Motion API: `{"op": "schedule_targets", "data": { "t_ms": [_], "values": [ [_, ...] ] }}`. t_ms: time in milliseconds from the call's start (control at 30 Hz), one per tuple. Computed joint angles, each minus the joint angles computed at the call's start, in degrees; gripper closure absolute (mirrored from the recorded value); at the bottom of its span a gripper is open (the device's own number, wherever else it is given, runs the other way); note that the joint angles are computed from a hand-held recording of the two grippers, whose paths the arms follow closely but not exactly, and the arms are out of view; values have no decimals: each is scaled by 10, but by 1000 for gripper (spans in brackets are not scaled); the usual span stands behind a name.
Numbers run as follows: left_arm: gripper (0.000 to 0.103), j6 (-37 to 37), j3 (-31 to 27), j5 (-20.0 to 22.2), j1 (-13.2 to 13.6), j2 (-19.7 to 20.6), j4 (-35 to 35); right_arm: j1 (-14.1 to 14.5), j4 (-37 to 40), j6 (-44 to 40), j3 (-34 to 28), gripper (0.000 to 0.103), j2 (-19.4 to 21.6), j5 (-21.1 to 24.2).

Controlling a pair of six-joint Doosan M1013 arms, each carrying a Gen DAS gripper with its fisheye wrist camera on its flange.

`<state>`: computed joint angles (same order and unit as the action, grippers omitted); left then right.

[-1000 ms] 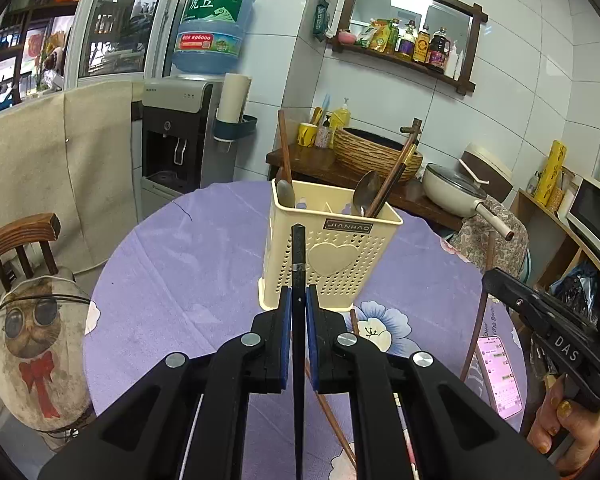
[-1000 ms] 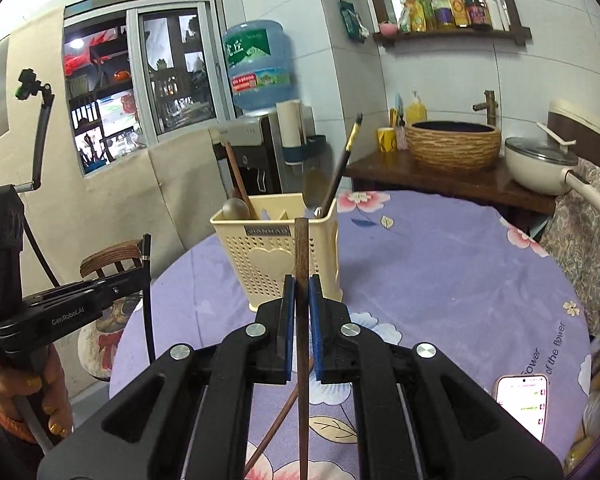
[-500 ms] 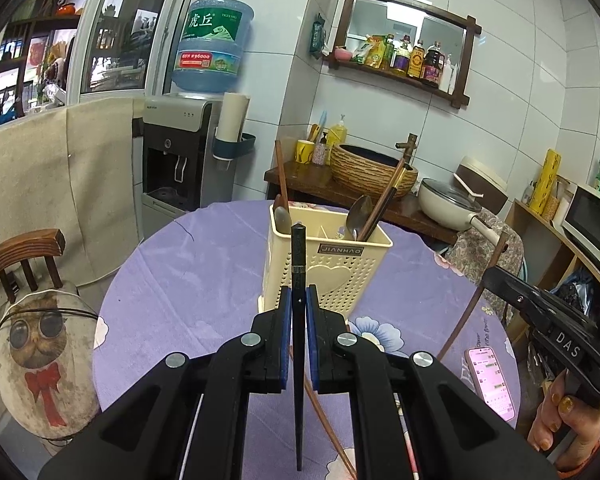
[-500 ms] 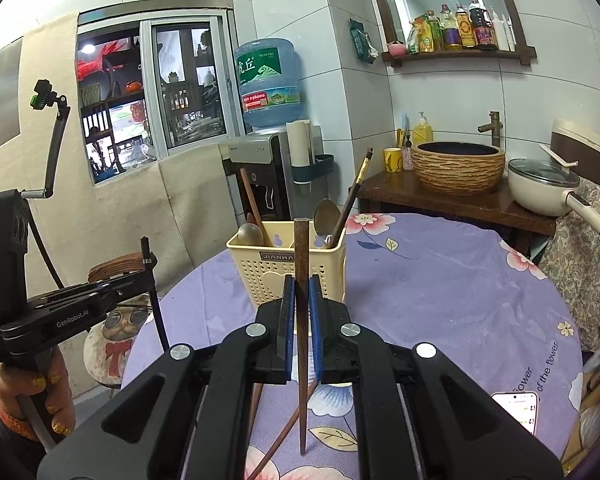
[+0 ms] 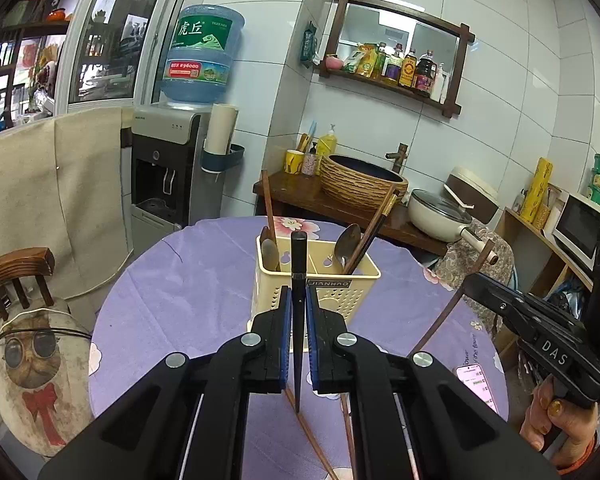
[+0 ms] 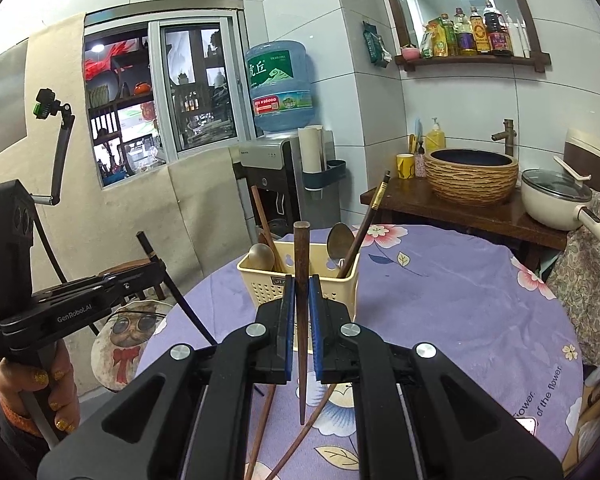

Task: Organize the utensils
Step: 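Lift both held chopsticks and carry them above the cream holder, then lower the chopsticks into the holder and open both tools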

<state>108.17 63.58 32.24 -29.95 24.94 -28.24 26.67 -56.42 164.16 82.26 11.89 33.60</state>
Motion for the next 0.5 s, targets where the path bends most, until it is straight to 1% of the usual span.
{"op": "schedule_targets", "data": {
  "t_ms": [233, 300, 400, 500],
  "values": [
    [96, 15, -24, 15, 0, 8, -12, -10, 44, -45, -20, 95, 3, -16],
    [96, 23, -35, 18, 2, 10, -23, -15, 66, -71, -32, 95, 4, -23],
    [96, 31, -60, 25, 2, 15, -37, -19, 73, -91, -51, 95, 6, -26],
    [96, 27, -99, 30, 2, 26, -39, -24, 80, -113, -80, 95, 11, -22]
  ]
}}
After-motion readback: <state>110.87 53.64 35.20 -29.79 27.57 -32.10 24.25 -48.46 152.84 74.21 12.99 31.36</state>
